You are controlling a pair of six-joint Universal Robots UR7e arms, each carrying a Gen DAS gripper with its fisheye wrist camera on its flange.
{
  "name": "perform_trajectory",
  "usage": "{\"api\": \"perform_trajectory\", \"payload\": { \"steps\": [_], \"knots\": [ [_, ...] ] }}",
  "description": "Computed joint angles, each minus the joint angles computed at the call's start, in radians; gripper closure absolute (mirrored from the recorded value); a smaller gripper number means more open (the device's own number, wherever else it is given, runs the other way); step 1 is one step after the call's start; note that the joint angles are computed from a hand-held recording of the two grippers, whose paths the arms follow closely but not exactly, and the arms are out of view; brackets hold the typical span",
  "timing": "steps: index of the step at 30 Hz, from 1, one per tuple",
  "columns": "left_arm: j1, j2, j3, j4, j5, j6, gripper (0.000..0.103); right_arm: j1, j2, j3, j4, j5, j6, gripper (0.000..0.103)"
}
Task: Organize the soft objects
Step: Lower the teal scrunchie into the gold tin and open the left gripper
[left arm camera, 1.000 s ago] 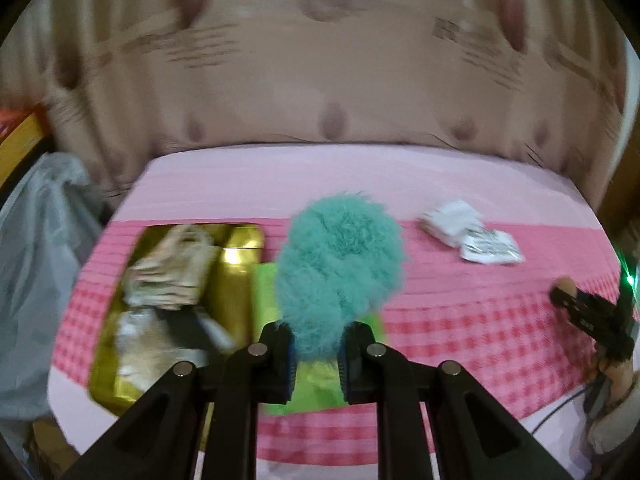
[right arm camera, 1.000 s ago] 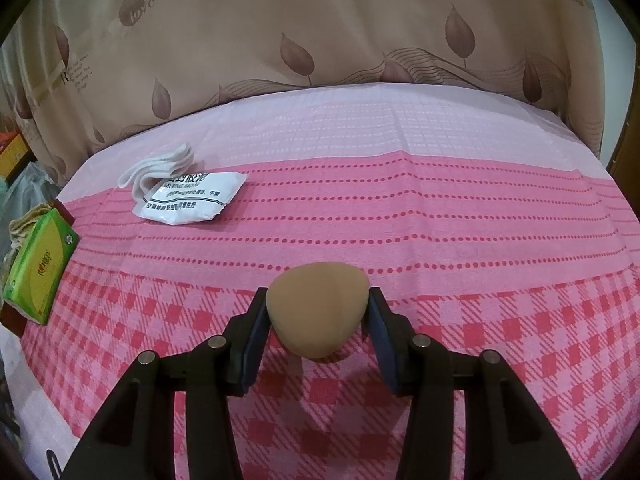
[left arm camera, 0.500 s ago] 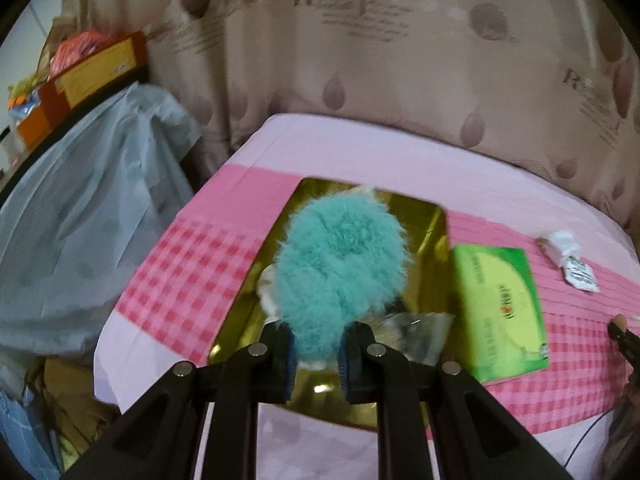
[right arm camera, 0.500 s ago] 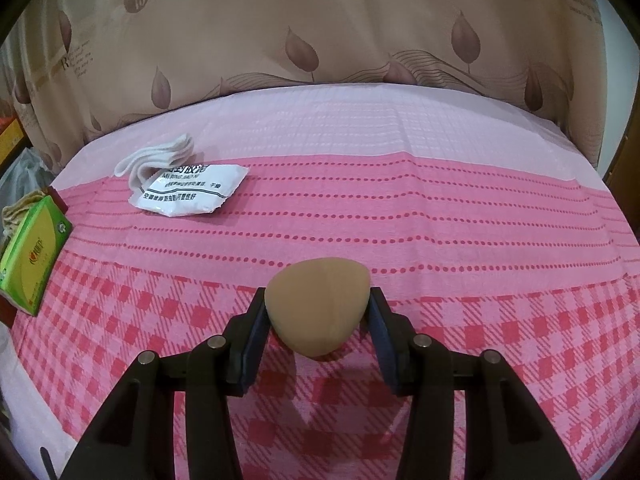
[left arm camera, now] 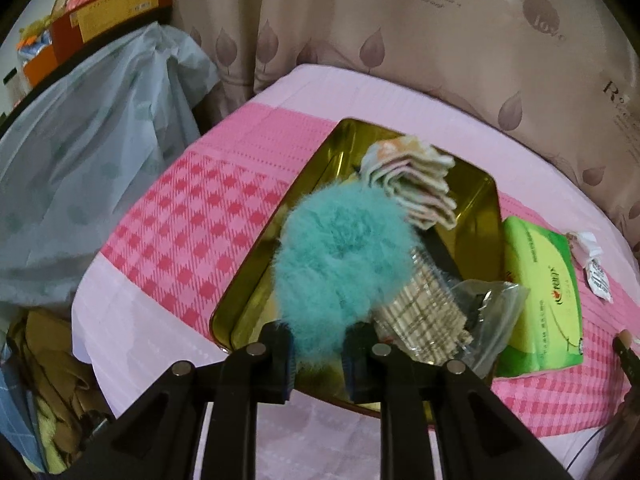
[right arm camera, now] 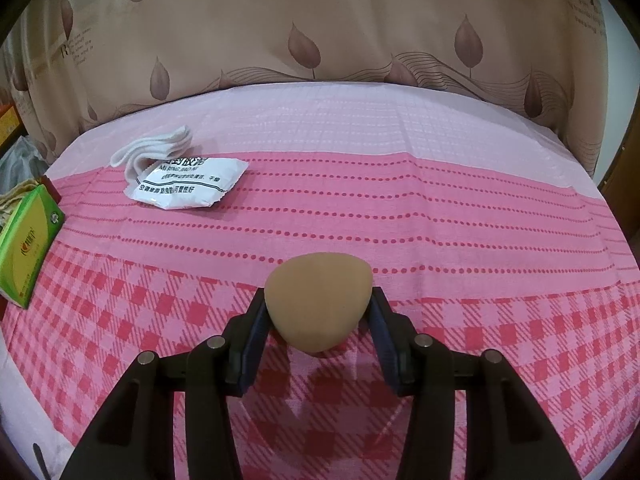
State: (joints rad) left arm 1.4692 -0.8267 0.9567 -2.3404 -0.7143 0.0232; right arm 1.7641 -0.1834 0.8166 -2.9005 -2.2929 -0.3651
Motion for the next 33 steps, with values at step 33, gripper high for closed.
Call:
{"api": "perform_trajectory", "payload": {
  "steps": [33],
  "knots": [
    [-0.042, -0.072, 0.178, -0.323, 0.043, 0.215, 0.056, 0.004, 0.017, -0.022, -0.013, -0.023, -0.047, 0.061]
  ]
}}
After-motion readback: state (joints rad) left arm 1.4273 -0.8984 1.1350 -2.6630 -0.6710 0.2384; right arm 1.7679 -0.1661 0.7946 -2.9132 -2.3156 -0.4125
